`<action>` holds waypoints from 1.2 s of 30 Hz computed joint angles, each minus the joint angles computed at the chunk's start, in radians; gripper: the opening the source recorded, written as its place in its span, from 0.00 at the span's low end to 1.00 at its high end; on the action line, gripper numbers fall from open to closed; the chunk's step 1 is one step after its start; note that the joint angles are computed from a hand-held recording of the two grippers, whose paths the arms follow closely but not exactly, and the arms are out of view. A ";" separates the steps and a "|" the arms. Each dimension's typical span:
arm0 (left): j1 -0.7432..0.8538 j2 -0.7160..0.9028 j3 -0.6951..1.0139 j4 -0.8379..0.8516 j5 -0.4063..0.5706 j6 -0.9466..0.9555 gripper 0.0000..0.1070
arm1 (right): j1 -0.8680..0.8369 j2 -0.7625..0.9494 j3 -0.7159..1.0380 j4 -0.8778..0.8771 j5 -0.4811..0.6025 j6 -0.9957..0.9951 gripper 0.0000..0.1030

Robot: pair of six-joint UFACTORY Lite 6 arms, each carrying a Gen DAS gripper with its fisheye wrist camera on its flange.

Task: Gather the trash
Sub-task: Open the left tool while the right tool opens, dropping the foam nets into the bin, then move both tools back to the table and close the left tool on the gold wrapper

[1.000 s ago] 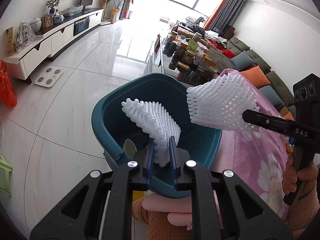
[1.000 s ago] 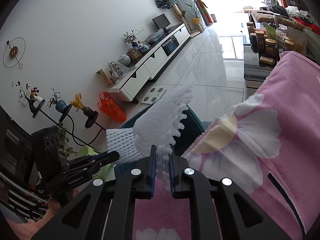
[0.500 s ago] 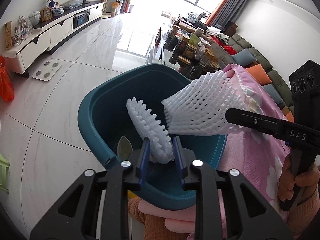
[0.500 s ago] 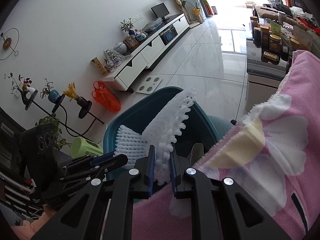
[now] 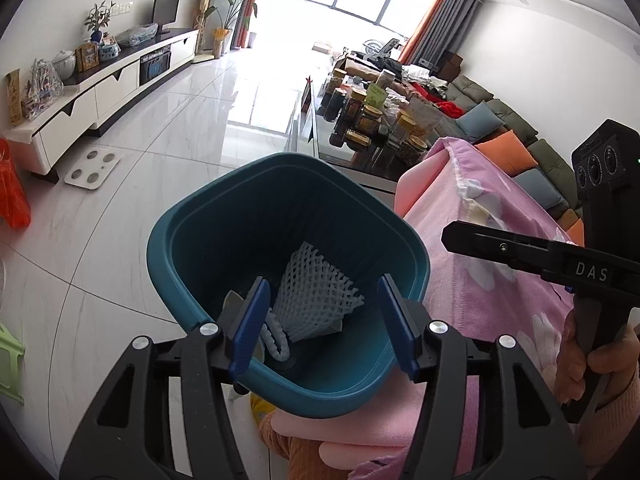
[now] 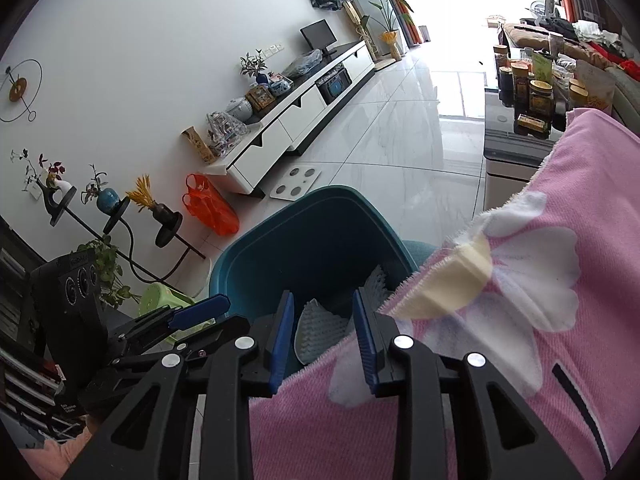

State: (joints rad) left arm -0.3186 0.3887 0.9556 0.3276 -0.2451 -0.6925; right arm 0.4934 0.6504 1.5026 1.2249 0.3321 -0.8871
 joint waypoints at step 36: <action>-0.709 0.494 0.909 1.386 0.127 -1.300 0.70 | -1.380 -1.431 -1.293 0.010 0.535 -0.489 0.36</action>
State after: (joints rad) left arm -1.0271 0.8830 1.8643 1.7137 -0.1181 -1.9930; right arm -0.8866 -0.7808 0.2093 1.2345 0.8675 -1.3758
